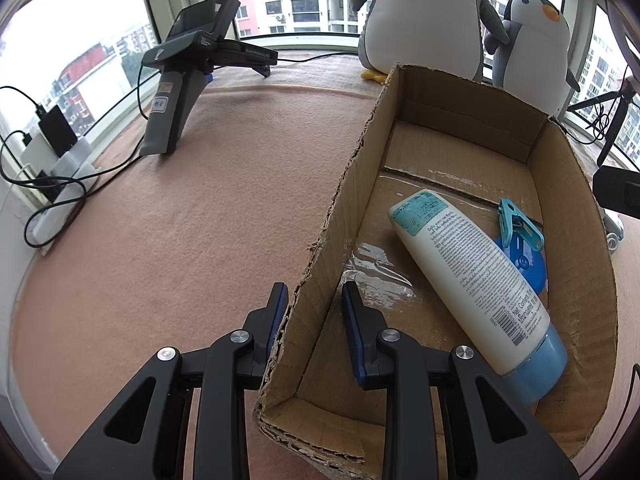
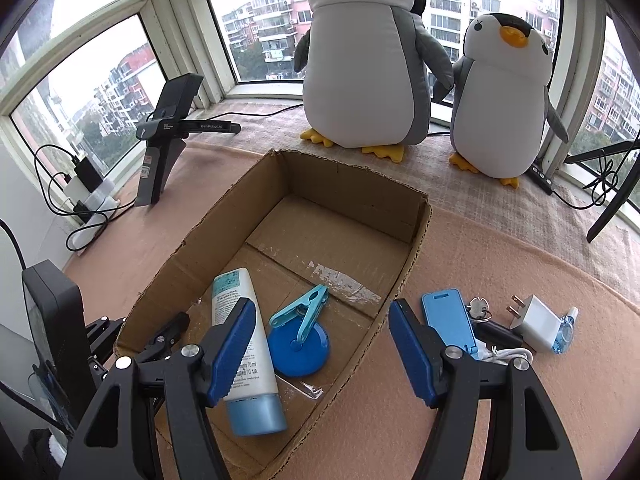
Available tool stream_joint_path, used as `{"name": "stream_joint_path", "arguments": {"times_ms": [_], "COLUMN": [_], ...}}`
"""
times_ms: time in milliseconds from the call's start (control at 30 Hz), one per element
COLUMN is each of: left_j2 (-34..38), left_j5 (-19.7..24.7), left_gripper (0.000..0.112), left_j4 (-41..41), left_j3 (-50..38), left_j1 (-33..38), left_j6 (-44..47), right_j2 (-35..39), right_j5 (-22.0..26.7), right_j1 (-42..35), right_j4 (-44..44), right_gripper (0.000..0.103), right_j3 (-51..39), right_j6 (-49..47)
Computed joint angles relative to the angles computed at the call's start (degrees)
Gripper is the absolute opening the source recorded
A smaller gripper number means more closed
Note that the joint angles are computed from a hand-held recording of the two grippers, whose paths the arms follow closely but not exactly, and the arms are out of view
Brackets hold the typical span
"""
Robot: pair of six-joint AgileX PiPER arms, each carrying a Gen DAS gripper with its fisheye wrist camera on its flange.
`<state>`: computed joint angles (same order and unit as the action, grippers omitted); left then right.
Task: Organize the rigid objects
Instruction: 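Move the right gripper to the patterned lighter and grasp it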
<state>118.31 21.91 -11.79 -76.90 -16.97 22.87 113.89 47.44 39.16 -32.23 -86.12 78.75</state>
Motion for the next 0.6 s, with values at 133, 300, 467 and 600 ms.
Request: {"name": "stream_joint_path", "arguments": {"times_ms": [133,300,467,600], "left_j2": [0.0,0.0,0.0,-0.2], "left_j5": [0.0,0.0,0.0,-0.2], "left_gripper": [0.026,0.026,0.026,0.026], "left_j4": [0.1,0.1,0.1,0.4], "left_j3": [0.0,0.0,0.0,0.2], "left_j1": [0.0,0.0,0.0,0.0], "left_j6": [0.0,-0.1,-0.1,-0.2], "right_j2": [-2.5,-5.4,-8.6,-11.2], "right_j5": [-0.3,-0.5,-1.0,-1.0], "right_j1": [0.6,1.6,2.6,3.6], "right_j4": [-0.5,-1.5,-2.4,-2.7], "right_gripper": [0.065,0.065,0.065,0.065], "right_j3": [3.6,8.0,13.0,17.3], "right_j6": [2.1,5.2,8.7,11.3]}}
